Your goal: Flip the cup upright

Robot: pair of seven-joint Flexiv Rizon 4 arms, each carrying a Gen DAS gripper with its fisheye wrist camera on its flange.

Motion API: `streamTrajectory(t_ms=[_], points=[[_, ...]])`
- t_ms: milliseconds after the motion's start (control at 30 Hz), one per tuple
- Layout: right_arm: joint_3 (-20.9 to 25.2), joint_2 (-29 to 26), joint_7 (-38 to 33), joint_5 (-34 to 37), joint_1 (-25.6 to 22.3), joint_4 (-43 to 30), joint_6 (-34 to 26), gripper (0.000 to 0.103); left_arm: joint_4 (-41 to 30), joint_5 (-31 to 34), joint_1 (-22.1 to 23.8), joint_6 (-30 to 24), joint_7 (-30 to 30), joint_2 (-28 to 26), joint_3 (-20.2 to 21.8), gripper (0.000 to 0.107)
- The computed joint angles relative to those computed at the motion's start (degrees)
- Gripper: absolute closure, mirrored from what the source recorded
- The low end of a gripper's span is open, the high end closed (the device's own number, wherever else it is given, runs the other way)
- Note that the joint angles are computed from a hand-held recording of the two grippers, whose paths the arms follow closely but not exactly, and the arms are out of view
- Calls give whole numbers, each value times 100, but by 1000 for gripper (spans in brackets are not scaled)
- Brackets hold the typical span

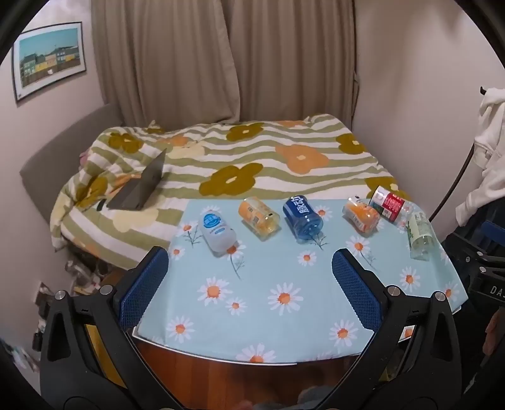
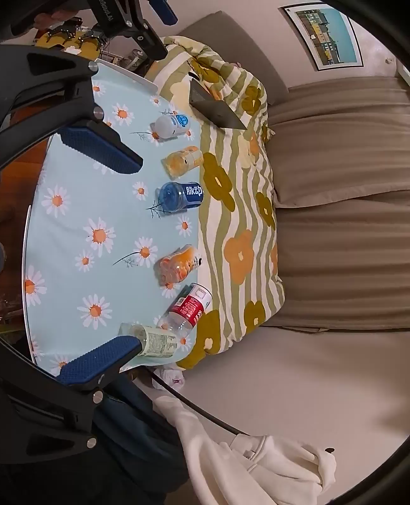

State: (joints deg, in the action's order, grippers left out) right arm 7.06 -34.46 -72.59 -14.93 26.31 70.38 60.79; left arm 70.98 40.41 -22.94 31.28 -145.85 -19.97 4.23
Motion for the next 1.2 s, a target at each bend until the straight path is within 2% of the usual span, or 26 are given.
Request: streamTrajectory(t_ms=[233,300,1200], points=[[14,-32,-27,27,-10,-55,-11,0,-302,-104,7,-213,11,-146,-11,4],[23,-39,-37,46,-16,-74,-21,0,-63,-81,-75,-15,-99,-23,109,4],[14,-103,-53,92,32,-191,-96,0,-30,27,-1,-120,-227,-21,17,4]])
